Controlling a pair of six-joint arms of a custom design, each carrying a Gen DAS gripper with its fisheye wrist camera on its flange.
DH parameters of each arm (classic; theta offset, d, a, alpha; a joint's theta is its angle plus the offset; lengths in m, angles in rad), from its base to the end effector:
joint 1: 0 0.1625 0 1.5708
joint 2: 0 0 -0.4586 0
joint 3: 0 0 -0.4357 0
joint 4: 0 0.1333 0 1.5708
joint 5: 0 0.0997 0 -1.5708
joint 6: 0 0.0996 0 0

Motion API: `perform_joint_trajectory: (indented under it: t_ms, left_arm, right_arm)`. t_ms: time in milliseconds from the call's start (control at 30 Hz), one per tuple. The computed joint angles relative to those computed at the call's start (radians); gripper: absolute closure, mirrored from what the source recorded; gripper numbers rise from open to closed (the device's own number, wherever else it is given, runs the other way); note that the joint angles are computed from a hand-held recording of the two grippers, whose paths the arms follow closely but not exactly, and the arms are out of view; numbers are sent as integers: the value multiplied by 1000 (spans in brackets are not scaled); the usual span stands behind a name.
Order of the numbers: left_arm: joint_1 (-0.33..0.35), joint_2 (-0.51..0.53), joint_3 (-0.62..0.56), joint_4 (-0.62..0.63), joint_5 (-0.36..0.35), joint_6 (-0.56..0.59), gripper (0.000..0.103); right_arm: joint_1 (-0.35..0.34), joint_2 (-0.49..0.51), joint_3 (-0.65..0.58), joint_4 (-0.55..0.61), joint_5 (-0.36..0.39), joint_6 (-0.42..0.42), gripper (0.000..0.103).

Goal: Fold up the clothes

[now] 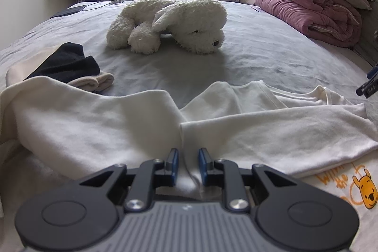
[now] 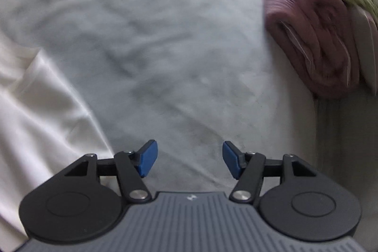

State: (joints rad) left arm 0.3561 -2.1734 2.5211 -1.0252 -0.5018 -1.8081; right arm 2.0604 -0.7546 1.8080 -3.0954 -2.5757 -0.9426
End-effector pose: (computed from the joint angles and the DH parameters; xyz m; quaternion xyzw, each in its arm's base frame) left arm -0.0870 -0.2677 0.2842 -0.0165 0.8065 -0.4366 0.3983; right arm 0.3551 -0.5617 0.0956 0.4746 -0.7167 0.0942 0.5023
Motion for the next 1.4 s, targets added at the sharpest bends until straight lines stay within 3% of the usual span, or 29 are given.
perform_joint_trajectory:
  t_ms: [100,133,167,200,367,400,433,533,700,767,900,1067,1167,1233,1267,1300,1400]
  left_arm:
    - [-3,-1,-10,5,-15,-11,83]
    - [-5,-2,-15,9,-21,-16,83]
    - [-10,-4,-19,16,-26,-26,83]
    - [-15,-10,-23,21,-29,-35,83]
    - [-46,-91,-22,43,-6,-97,82]
    - [-49,-106,-21,49,-4,-112,82]
    - [-51,-121,-20,55,-3,-126,82]
    - [-50,-162,-18,77,4,-177,82]
    - [-68,-227,-30,196,11,-355,83]
    - [-89,-288,-22,198,22,-387,84]
    - [-81,-302,2,107,58,-289,79]
    - [22,-262,61,-201,106,3,75]
    - [73,-195,63,-296,105,130,76]
    - [76,-218,83,-334,102,169,81]
    - [76,-229,90,-346,101,182,93]
    - [70,-235,88,-332,100,167,98]
    - [16,-231,62,-197,98,63,100]
  right_arm:
    - [-38,-118,69,52,193,176,44]
    - [-51,-161,106,45,260,212,54]
    - [-67,-203,142,61,323,256,82]
    - [-83,-245,176,76,386,297,96]
    - [-152,-376,308,113,668,360,96]
    - [-154,-376,319,97,686,351,96]
    - [-155,-374,328,80,701,341,96]
    - [-148,-312,301,78,639,366,96]
    - [-147,-219,318,-106,633,299,94]
    - [-153,-221,319,-115,644,344,96]
    - [-154,-286,372,-155,699,394,87]
    - [-143,-361,450,-134,733,408,87]
    - [-143,-379,487,-147,726,400,87]
    - [-147,-384,514,-173,710,381,88]
    - [-151,-385,524,-182,706,373,89]
    - [-159,-386,531,-181,709,370,90]
    - [-170,-387,543,-192,716,372,91]
